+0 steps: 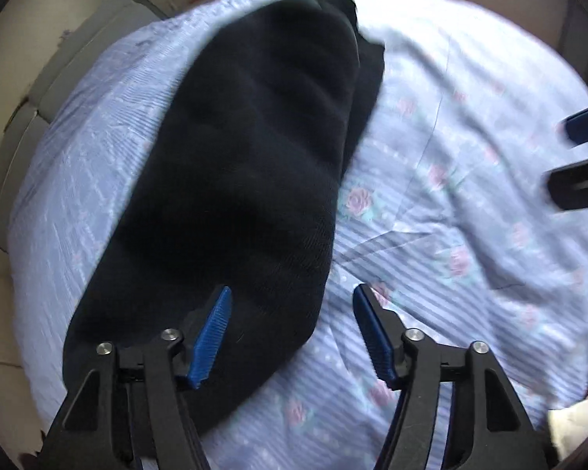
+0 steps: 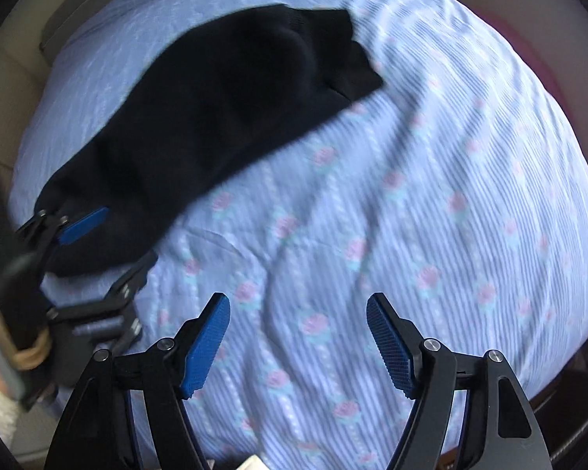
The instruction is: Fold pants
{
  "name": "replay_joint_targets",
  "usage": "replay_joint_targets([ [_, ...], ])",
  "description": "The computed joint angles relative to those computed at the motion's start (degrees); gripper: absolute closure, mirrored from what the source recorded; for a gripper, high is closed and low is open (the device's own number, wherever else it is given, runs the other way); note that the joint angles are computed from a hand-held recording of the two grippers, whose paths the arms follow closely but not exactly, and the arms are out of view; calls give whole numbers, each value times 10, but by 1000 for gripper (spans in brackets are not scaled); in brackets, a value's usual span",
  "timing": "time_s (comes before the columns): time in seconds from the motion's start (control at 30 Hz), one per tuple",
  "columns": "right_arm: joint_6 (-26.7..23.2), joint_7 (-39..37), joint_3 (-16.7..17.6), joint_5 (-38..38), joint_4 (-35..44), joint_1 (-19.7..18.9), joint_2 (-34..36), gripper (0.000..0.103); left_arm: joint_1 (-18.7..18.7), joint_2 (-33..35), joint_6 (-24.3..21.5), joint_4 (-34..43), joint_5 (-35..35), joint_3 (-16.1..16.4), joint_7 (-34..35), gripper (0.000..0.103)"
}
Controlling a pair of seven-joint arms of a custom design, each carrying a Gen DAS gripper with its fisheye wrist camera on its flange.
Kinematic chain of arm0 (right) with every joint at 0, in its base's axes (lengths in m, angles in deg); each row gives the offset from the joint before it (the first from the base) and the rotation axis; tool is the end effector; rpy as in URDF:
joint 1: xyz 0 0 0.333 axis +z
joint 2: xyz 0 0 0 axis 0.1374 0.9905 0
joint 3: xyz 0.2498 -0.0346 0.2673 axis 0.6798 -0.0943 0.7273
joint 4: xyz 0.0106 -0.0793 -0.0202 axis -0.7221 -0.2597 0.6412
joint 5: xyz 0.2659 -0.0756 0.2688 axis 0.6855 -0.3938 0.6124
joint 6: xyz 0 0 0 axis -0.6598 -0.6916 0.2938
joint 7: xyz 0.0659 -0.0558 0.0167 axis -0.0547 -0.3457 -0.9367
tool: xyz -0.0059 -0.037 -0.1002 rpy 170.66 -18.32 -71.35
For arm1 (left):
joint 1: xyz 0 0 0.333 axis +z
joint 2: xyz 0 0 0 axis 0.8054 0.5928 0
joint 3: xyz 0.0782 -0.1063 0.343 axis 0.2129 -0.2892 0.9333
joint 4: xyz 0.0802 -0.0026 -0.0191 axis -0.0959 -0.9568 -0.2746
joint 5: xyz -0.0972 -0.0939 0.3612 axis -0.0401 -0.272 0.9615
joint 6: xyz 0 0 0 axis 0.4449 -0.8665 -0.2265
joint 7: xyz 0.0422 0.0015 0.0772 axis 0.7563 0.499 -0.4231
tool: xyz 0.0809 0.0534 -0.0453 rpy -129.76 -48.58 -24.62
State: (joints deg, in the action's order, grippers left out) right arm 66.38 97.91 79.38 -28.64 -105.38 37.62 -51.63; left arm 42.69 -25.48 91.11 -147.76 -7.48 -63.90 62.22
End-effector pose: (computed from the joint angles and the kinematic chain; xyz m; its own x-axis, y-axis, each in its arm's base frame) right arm 0.3894 0.3348 0.5337 -0.0020 -0.9872 -0.1598 -0.9890 0.0255 -0.1454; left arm 0.4638 -0.2244 0.4570 -0.5148 -0.8018 -0.3035 -0.7564 0.5914 -0.2795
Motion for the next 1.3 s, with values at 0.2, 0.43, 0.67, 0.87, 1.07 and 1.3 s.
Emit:
replay_joint_targets([
  [0.2,19,-30,-14,44,-21,-4,-14,30,7,15,-42,47,-153,26,41,60],
  [0.43,103,-180,-15,141,34,9,56,30,46,26,-71,98,-305,57,127,59],
  [0.67,110,-384,19,267,150,-9,165,36,79,43,-141,136,-443,71,202,57],
  [0.87,68,-452,48,261,245,-18,248,41,89,47,-129,132,-439,71,203,52],
  [1.07,22,-465,64,229,332,-13,322,44,101,46,-142,130,-482,77,195,46],
  [1.3,18,-448,82,314,271,-34,316,48,141,-15,-95,80,-402,98,148,29],
])
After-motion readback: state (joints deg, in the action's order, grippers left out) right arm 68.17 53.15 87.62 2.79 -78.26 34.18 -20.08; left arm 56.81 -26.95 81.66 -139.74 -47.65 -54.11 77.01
